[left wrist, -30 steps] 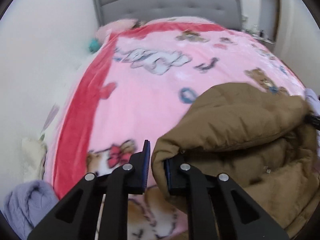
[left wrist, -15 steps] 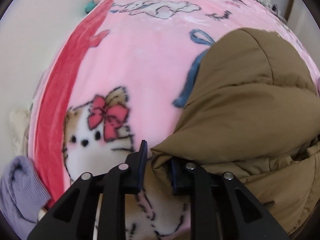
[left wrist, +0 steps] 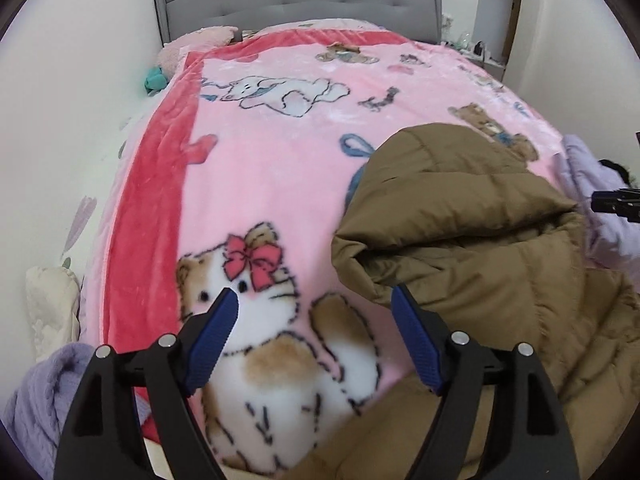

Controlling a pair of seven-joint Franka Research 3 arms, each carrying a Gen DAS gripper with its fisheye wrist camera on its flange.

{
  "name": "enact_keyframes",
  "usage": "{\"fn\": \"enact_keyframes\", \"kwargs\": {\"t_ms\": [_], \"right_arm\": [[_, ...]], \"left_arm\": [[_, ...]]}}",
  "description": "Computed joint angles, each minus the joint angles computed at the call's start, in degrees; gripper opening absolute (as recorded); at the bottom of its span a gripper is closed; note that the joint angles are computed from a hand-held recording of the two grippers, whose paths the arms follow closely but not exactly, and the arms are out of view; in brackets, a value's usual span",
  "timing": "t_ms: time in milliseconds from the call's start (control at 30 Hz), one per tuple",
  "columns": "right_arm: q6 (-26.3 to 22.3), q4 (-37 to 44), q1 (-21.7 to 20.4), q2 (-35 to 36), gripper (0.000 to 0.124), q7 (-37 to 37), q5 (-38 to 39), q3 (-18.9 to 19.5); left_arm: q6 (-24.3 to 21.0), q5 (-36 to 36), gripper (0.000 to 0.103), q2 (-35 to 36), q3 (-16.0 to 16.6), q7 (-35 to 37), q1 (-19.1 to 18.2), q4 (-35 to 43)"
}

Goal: Fold large clothes

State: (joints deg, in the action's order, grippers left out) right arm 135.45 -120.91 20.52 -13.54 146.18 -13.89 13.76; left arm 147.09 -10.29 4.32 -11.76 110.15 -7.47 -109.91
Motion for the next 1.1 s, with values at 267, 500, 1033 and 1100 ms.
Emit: {"fn": "enact_keyframes", "kwargs": {"t_ms": [267,500,1033,1100], "right_arm": [[8.3,5.3,0.3,7.9,0.024,-0.3,-2.0,-0.4],[5.5,10.3,3.7,14.7,0.024,8.3,-5.1,-3.7],[-0.6,9.8,6.1,18.7,0.007,4.7,0.2,-6.5],[-1.6,10.5,6.2,18.6,0.008,3.7,0.6,-6.6]], "left_arm": [[2.7,-4.4,0.078,5.4,-2.1,-4.1,-1.0,6.2],[-7.2,2.3,0.078,16.1,-2.6,-16.7,-3.5,19.5],[-6.7,1.7,0.085,17.9,-4.2,-21.8,-1.7,14.5],[-6.6,3.2,0.085,17.2,-4.0,-22.2,-2.0,14.4]]}}
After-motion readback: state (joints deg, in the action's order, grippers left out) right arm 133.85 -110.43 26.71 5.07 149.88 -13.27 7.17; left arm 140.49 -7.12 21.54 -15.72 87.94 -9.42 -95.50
